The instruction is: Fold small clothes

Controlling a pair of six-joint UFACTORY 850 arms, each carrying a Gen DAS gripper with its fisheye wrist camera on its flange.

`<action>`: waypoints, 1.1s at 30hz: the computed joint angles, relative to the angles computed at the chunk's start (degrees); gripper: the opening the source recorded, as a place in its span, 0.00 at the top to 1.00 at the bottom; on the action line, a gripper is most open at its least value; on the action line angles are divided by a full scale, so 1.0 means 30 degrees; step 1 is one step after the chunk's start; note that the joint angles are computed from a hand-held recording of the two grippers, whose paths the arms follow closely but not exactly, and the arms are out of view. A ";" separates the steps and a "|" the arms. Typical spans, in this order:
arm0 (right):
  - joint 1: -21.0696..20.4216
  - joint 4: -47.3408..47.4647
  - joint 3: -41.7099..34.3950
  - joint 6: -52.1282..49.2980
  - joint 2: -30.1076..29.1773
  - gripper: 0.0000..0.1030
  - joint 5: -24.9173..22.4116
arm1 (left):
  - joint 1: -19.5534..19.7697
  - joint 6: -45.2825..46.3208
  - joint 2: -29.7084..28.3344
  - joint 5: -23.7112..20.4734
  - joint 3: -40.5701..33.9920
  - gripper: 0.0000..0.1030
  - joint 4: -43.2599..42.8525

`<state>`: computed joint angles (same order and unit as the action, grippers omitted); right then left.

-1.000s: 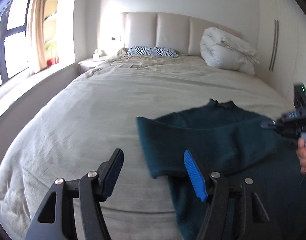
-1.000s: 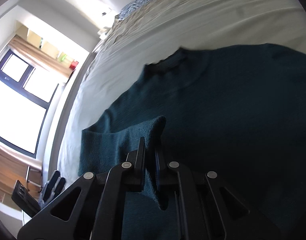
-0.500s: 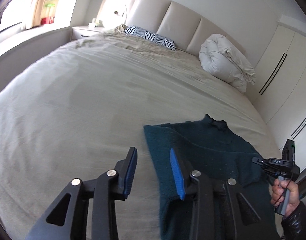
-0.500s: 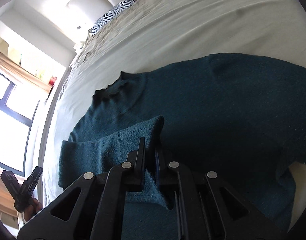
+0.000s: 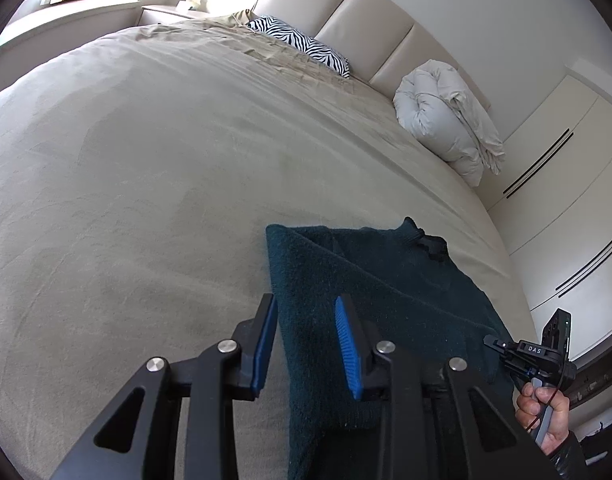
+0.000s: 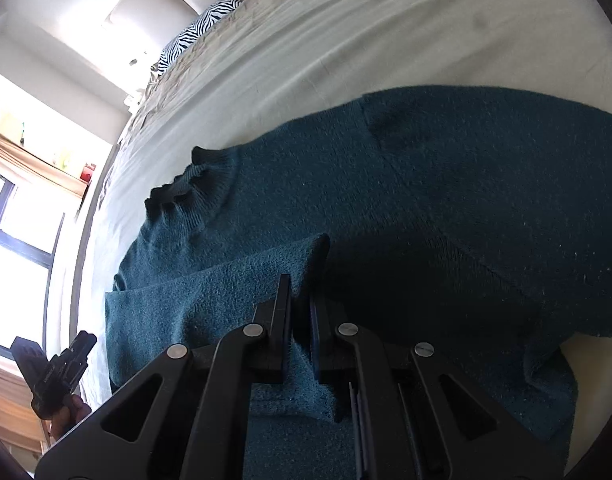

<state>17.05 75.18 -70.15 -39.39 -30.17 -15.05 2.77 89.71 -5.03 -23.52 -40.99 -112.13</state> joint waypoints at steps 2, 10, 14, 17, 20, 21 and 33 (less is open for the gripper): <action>-0.0069 0.0620 0.0028 -0.0529 -0.0042 0.94 -0.0182 | 0.0043 0.0277 -0.0185 -0.0243 -0.0125 0.69 -0.0261; -0.0473 0.2897 0.0352 -0.2570 -0.0120 0.94 -0.0992 | 0.1002 -0.0905 -0.1932 -0.2757 -0.1127 0.69 -0.0023; -0.0628 0.3759 0.0457 -0.3270 -0.0194 0.94 -0.1356 | 0.1113 -0.0837 -0.2585 -0.3478 -0.1604 0.69 0.0188; -0.0643 0.3872 0.0402 -0.3384 -0.0296 0.94 -0.1417 | 0.1104 -0.0903 -0.3052 -0.3930 -0.1965 0.69 0.0713; -0.0665 0.4018 0.0386 -0.3492 -0.0337 0.94 -0.1462 | 0.1097 -0.1693 -0.3624 -0.3752 -0.2374 0.70 0.1763; -0.0678 0.4130 0.0402 -0.3588 -0.0340 0.94 -0.1489 | 0.1134 -0.1508 -0.3659 -0.3785 -0.2313 0.75 0.1710; -0.0618 0.5386 0.0755 -0.4302 -0.0154 0.94 -0.1331 | 0.1255 -0.0644 -0.2161 -0.4926 -0.0240 0.76 0.2422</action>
<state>15.20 91.34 -67.89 -52.30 -30.63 -19.04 6.53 87.77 -11.52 -38.29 -41.71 -104.86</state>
